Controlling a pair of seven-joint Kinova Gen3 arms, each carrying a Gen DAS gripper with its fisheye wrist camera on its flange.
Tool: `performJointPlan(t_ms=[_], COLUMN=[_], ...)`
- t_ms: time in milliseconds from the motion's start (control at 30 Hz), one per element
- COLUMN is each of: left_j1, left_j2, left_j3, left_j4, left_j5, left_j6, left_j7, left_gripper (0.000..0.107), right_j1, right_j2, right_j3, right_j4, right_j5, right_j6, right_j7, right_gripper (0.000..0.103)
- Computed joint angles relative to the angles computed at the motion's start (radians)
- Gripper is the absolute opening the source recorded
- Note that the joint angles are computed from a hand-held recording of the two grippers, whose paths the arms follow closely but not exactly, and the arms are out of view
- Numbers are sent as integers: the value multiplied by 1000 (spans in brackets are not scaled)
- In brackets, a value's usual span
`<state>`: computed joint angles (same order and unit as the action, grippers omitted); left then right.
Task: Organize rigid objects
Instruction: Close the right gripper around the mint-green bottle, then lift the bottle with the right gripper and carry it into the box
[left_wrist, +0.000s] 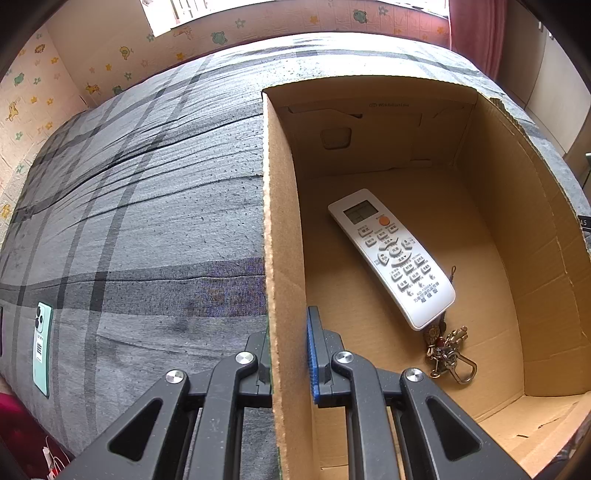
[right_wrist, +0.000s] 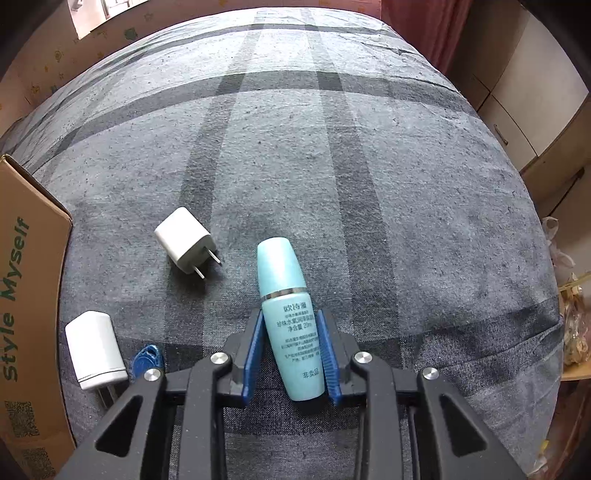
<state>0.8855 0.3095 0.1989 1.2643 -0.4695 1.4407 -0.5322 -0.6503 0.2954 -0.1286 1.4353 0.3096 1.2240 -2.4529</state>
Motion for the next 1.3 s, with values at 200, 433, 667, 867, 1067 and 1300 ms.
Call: performJointPlan(t_ms=[200,433,667,867,1067,1300], left_j1=[-1,-2,3,4,5,5], left_j2=[-1,-3,-1,0,0,-2], left_j3=[0,1,1,1,0,1], left_j4=[2,4,0,-2,-2,0], left_j5=[0,0,-6,-5,-6,-6], left_j6=[-1,-4,1,3,2,1], left_j7=[2,4,5,2,5,7], left_gripper=[13,13,13,13,13,13], right_j1=[-23,-43,-66,-90,-133,-186], right_j2=[-11,-36,-56,-70,-59,-39], right_j3=[-5,-17,-32,-47,-58,-60], right_j4=[-3,-10,-31,-65,-134,-228], right_j5=[24,37,58,70,99,121], right_j6=[18,52,88,120,175,228], right_j7=[-20,-46,-81,-101,-107,-103], right_gripper=[28,27,27,27,27,27])
